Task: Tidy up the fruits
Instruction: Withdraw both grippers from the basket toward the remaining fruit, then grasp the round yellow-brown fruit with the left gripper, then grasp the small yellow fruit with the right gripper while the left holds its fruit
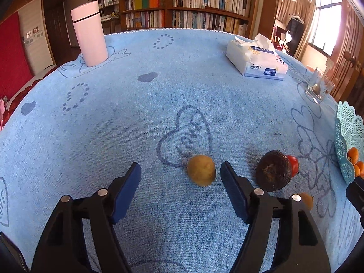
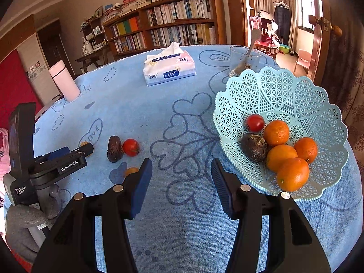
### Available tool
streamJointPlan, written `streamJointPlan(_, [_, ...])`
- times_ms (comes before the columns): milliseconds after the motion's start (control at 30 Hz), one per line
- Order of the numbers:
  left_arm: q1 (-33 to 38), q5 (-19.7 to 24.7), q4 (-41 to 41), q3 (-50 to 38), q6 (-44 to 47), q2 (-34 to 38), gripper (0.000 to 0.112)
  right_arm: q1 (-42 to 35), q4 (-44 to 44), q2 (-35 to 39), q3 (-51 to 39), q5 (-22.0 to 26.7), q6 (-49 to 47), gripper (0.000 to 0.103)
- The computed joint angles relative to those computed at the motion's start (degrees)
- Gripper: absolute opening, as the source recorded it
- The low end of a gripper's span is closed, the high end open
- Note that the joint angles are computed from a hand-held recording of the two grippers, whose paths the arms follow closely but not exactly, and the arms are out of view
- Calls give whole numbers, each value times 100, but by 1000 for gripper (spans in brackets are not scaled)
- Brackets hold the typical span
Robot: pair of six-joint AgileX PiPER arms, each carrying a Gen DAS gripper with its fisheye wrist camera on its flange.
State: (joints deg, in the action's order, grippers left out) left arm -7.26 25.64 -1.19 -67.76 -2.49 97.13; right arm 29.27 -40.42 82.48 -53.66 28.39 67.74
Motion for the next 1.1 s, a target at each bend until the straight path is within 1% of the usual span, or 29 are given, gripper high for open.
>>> streamJointPlan(33, [31, 30, -123, -43, 105, 57, 67, 7, 58, 43, -30, -10, -53, 56])
streamJointPlan(100, [38, -4, -114, -54, 88, 91, 65, 28, 119, 120, -74, -19, -114, 56])
streamJointPlan(233, [32, -90, -285, -36, 309, 94, 56, 73, 266, 286, -177, -46, -253, 56])
streamJointPlan(333, [-31, -206, -441, 79, 605, 28, 34, 46, 552, 383, -214, -150, -516, 56])
streamJointPlan(400, [-66, -251, -565, 156, 789, -26, 24, 56, 673, 434, -219, -187, -633, 56])
streamJointPlan(667, [-40, -477, -760, 450, 907, -286, 24, 89, 1164, 669, -383, -265, -1116, 56])
streamJointPlan(800, [1, -503, -842, 527, 976, -361, 24, 129, 1380, 838, -549, -277, -1367, 56])
streamJointPlan(967, [-9, -582, -742, 604, 890, -431, 24, 203, 1321, 1143, -775, -204, -1364, 55])
streamJointPlan(1033, [-33, -631, -681, 638, 840, -459, 24, 221, 1305, 1255, -861, -167, -1378, 52])
streamJointPlan(1100, [-39, -646, -711, 656, 872, -477, 24, 250, 1210, 1364, -945, -105, -1327, 46])
